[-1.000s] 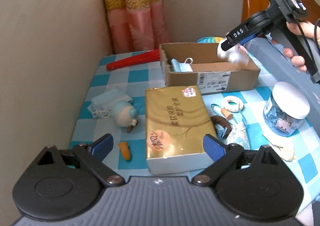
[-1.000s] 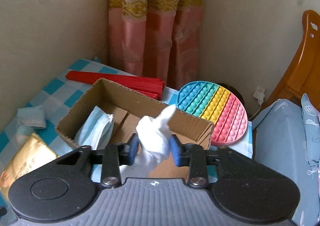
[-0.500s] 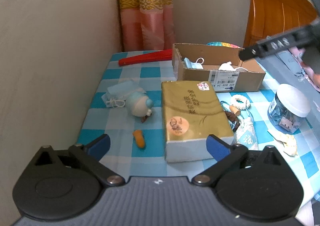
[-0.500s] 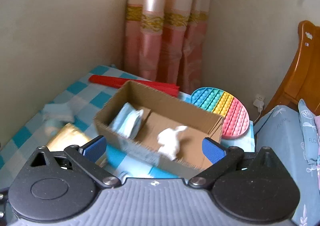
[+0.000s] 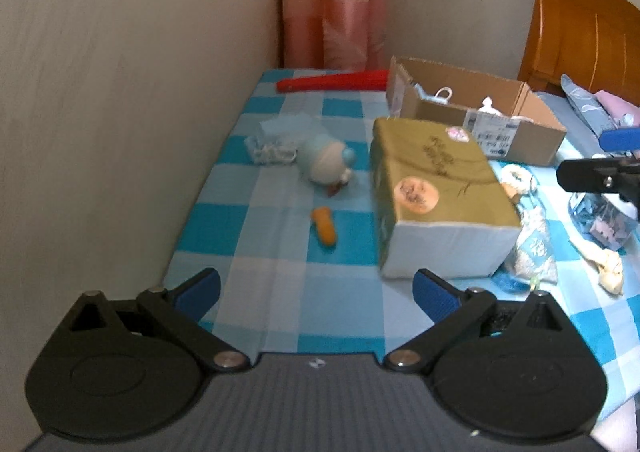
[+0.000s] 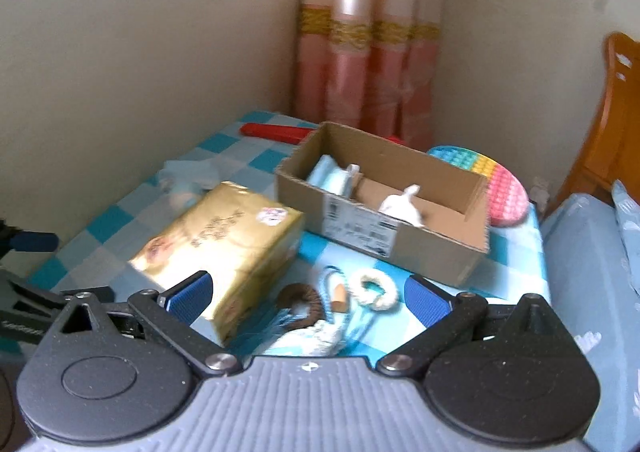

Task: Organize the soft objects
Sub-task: 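Grasp the small orange foam piece with the right tool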

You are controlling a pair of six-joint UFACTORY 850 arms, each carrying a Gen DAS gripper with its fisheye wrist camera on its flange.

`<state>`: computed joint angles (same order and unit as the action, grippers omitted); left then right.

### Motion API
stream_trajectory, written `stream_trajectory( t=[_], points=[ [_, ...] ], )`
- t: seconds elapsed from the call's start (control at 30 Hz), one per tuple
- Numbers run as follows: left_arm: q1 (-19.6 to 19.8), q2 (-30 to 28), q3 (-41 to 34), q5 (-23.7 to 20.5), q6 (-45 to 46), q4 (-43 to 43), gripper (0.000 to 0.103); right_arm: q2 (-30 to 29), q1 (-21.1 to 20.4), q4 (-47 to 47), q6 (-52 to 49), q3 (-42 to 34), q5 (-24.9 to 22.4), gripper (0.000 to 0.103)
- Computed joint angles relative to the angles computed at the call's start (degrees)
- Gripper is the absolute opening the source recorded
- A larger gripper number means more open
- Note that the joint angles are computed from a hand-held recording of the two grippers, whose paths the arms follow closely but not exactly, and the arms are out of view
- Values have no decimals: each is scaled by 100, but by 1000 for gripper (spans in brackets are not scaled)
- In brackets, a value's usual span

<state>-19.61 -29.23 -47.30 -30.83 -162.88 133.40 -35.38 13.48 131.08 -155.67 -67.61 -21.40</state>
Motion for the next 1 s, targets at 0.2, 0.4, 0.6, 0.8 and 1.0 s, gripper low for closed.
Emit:
stream_trajectory(
  t=[0.2, 0.4, 0.6, 0.8, 1.0],
  points=[
    [-38, 32, 50, 44, 470, -507, 102, -143, 173, -2274, 1136, -441, -143, 101],
    [9, 99, 160, 83, 676, -838, 102, -511, 522, -4826, 2544, -1244, -334, 86],
    [61, 78, 245, 260, 577, -872, 102, -1287, 893, -7690, 4427, -2553, -824, 73],
    [119, 3, 204, 372, 506, -912, 102, -2108, 1181, -9915, 5759, -3806, -1485, 58],
    [166, -39, 158, 491, 365, -711, 102, -2588, 1271, -10766, 6290, -4489, -1854, 50]
  ],
)
